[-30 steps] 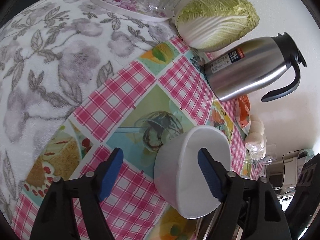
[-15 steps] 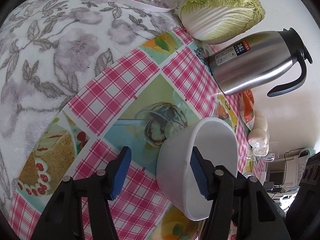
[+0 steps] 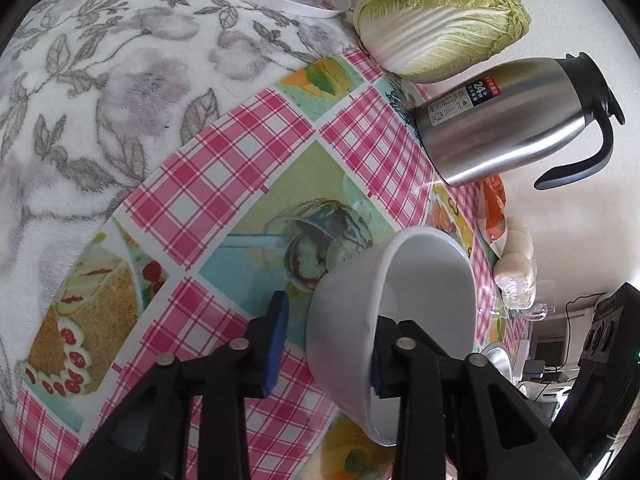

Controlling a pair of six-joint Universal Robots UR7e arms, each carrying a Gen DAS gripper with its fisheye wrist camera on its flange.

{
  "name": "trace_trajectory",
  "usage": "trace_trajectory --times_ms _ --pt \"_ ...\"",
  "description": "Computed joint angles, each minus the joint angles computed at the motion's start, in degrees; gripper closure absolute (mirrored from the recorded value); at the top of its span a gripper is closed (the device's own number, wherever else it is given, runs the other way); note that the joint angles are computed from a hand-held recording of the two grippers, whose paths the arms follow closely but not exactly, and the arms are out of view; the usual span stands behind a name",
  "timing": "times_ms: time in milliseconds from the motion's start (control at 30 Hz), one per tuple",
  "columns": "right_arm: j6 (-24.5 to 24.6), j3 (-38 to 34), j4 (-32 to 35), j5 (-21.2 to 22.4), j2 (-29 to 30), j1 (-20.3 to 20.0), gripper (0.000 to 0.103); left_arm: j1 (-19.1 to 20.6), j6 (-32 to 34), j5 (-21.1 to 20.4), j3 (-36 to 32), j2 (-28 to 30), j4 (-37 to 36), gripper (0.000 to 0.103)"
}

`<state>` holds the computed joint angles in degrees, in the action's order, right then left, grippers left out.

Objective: Organize plates and bowls
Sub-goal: 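Close both grippers on the square white bowl rim, then lift the square white bowl with both grippers and carry it over the basin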

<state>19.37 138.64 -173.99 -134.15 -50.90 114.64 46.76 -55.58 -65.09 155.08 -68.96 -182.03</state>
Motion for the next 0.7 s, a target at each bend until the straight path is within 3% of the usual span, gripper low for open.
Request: trace_trajectory --times_ms 200,500,700 --pt "-0.1 0.9 -1.7 1.6 -0.8 0.0 0.082 -1.5 -0.1 1.7 -0.6 -0.2 3.7 0.082" --pt "0.4 0.8 -1.3 2.0 -1.6 3.1 0.082 -4.5 -1.9 4.5 -0.1 -4.2 9.3 0.084" --pt "0.4 1.9 -1.5 2.7 -5.3 5.6 0.083 -9.7 -4.4 6.6 0.9 -11.2 15.2 0.084"
